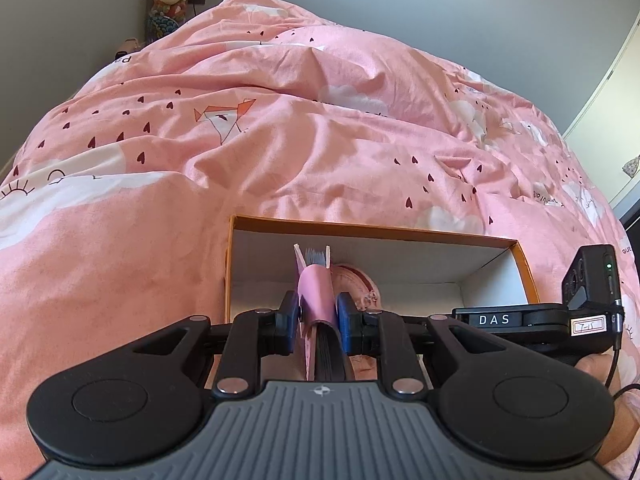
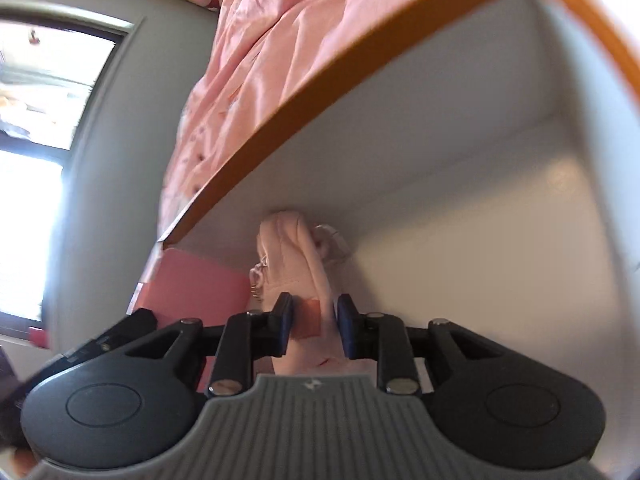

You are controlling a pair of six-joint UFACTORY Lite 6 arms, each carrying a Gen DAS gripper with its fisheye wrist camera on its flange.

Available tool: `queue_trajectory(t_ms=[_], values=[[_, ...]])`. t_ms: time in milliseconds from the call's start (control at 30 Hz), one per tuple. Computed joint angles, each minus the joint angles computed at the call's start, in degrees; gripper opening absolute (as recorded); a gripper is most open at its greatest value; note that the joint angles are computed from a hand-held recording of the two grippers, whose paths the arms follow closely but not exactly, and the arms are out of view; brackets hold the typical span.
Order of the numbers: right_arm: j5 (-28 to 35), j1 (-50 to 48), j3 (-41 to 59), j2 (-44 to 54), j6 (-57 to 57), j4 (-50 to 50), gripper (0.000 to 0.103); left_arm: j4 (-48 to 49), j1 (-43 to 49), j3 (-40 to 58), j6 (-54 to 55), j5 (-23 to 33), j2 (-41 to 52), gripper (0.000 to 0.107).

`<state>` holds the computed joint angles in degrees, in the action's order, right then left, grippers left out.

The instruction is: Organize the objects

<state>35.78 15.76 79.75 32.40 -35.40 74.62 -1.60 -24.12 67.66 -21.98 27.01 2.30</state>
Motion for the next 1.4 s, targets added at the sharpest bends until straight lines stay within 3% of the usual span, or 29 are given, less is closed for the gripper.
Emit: queue_trajectory(t_ms=[67,133,200,233,433,633,700,833,1000,1167,1300,1400], values=[[-2.6,0.5,1.0,-0.5,3.4,-6.1,0.028,5.2,-1.7,1.1,-5.2,-0.2,2.0,0.023],[-1.0,-0.3,1.7,0.4,3.1,-5.4,0.030,12.1,-3.6,2.2,-11.9,0.6,3.8,0.023],[0.7,-0.9,2.7,1.5,2.6,-3.7,0.043,16.3,-4.7,3.0,-15.7,1.5,5.0,0.023],[0.5,-0.9,3.2,1.9,2.6,-3.8,0.044,18.0,-5.2,3.6,-17.1,2.1,5.7,0.023],[-5.7,3.9,8.1,3.7,8.3,-19.6,0.046,20.5,-6.1,6.0,-18.7,3.0,9.1,0.023],[-8.8,7.0,7.9,4.4,9.5,-25.3,0.034,19.4,-5.3,6.2,-19.8,0.1,12.1,0.023],[-9.5,7.2,8.5,4.6,13.4,-29.2,0.014,17.2,-4.3,4.7,-18.1,-1.7,11.9,0.023],[-9.3,7.1,8.6,4.2,20.5,-34.7,0.012,12.6,-4.0,5.1,-12.5,-1.6,13.0,0.023],[-10.4,7.0,4.2,0.3,22.9,-37.4,0.012,24.1,-8.0,8.2,-19.0,4.8,14.8,0.025],[-10.6,6.6,2.5,-1.1,21.0,-36.8,0.021,34.5,-11.1,8.9,-24.2,10.0,13.4,0.027],[-10.2,6.9,3.9,-0.3,21.7,-37.8,0.035,29.6,-9.3,7.2,-19.5,8.0,9.2,0.027],[-9.8,7.2,5.4,1.1,22.8,-39.5,0.037,28.7,-8.4,5.7,-18.9,7.4,5.9,0.027]])
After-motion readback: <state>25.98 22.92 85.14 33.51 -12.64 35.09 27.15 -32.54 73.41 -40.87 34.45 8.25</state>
